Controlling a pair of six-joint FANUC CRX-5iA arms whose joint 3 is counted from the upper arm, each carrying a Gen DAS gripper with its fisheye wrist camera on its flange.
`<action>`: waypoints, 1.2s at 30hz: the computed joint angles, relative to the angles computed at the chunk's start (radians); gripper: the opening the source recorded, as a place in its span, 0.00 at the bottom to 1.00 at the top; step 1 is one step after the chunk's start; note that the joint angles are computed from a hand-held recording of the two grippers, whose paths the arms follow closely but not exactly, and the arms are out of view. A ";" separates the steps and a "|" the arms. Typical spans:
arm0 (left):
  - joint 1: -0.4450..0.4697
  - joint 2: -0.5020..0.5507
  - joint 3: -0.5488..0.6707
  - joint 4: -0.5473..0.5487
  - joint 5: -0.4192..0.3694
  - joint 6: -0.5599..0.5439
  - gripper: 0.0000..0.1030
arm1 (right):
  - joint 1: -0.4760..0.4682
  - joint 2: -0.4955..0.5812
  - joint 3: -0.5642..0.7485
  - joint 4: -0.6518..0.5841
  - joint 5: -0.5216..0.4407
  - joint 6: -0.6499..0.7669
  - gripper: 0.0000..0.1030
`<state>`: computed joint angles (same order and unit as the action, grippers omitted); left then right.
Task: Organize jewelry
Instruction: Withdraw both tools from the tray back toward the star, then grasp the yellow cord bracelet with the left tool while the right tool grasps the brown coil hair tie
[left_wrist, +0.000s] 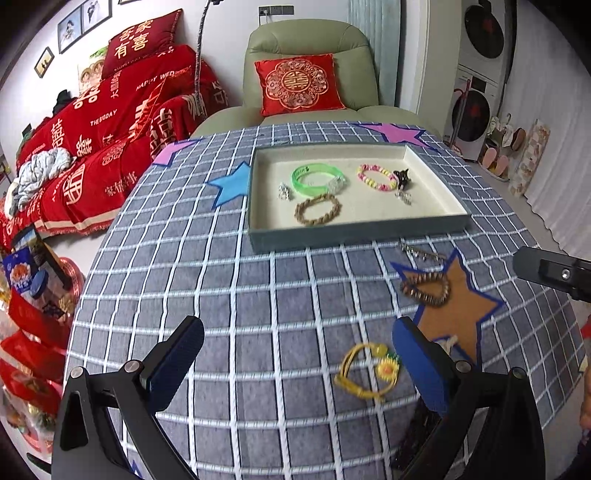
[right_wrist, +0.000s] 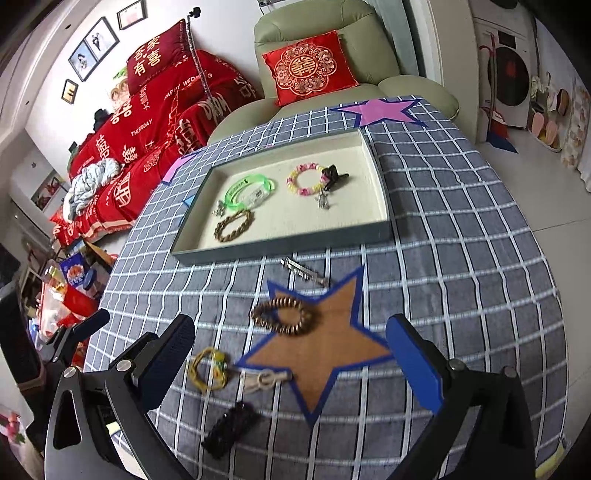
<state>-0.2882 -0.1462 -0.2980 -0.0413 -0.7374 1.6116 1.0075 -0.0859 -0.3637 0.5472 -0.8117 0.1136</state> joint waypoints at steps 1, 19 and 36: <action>0.004 -0.008 -0.010 0.003 -0.001 -0.001 1.00 | 0.009 -0.005 -0.005 0.002 -0.005 -0.007 1.00; -0.010 0.012 -0.062 -0.035 -0.012 0.012 1.00 | 0.071 -0.010 -0.043 -0.045 -0.082 -0.014 1.00; -0.038 0.077 -0.019 -0.078 -0.016 0.050 1.00 | -0.033 0.131 0.072 -0.097 -0.069 0.106 0.81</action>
